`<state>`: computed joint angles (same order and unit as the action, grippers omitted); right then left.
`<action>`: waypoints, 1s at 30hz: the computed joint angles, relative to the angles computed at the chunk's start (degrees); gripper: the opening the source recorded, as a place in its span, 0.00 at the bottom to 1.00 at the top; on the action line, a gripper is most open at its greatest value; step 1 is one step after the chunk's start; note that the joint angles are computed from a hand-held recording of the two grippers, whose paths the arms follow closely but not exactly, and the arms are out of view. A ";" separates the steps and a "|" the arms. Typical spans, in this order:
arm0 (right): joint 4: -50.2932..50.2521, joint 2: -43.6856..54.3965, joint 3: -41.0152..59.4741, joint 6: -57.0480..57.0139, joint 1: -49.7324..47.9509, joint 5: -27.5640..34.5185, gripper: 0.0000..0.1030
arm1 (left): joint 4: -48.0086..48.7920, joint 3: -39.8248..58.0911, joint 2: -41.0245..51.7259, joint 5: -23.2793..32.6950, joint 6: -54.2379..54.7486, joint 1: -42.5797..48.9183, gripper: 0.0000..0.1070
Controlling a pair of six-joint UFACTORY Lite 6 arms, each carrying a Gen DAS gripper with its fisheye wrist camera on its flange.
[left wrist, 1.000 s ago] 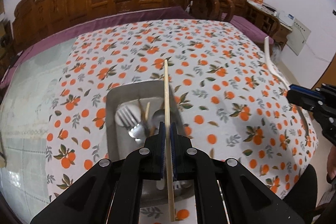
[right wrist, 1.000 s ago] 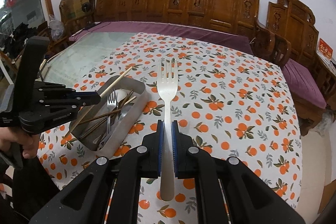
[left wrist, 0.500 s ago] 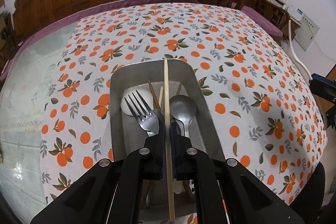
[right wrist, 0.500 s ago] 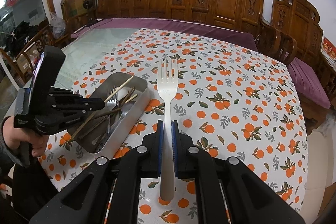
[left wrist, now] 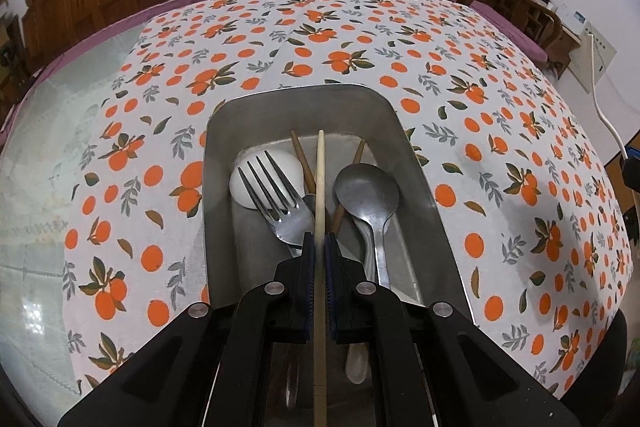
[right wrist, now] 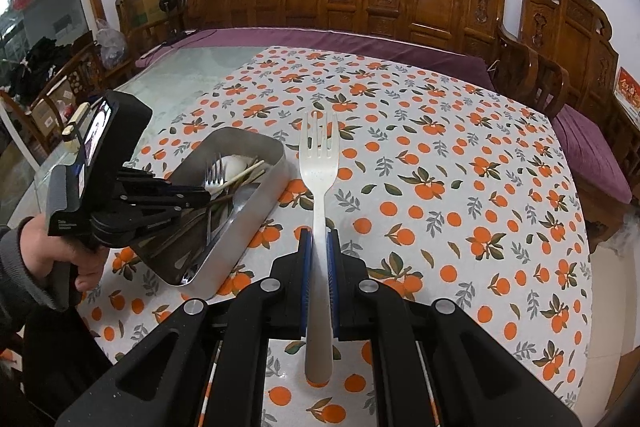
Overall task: Organize utensils
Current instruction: 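Carry the chopstick over the tray with the left gripper while the right holds the white fork, then lower the chopstick into the tray and open the left gripper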
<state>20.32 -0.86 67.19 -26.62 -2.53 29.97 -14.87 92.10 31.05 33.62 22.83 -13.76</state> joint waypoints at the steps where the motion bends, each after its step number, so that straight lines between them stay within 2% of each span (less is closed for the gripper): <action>1: 0.06 0.11 -0.01 0.08 0.20 -0.03 0.09 | 0.60 0.17 0.03 0.09 -0.61 0.04 0.04; 5: 0.34 1.00 0.76 0.51 1.12 -0.09 0.09 | -0.40 0.23 -1.14 0.85 0.16 1.65 0.05; 6: 0.35 1.35 1.08 0.72 1.44 -0.14 0.09 | -1.38 -0.08 -1.81 0.98 0.89 2.28 0.08; 7: 0.39 1.70 1.43 0.87 1.69 -0.13 0.09 | -2.17 -0.37 -2.52 1.16 1.45 2.93 0.16; 12: 0.24 4.62 4.24 2.58 4.28 -0.43 0.09 | -3.88 -2.40 -6.77 0.61 3.77 5.11 0.23; 20: -0.56 9.46 7.63 5.81 9.12 -1.70 0.09 | -7.95 -4.56 -11.00 0.70 7.80 9.27 0.48; 21: -0.58 10.19 8.15 6.22 9.74 -1.80 0.09 | -8.15 -4.76 -11.31 0.69 8.10 9.66 0.55; 25: -0.60 13.44 10.67 7.77 12.10 -2.43 0.09 | -10.25 -5.59 -12.63 0.77 10.17 11.50 0.69; 27: -0.57 15.11 12.06 8.62 13.21 -2.62 0.09 | -11.21 -5.80 -13.16 1.06 11.22 12.50 0.71; 30: -0.43 17.95 14.49 9.83 14.65 -2.81 0.09 | -12.23 -6.61 -14.18 0.70 12.57 13.78 0.79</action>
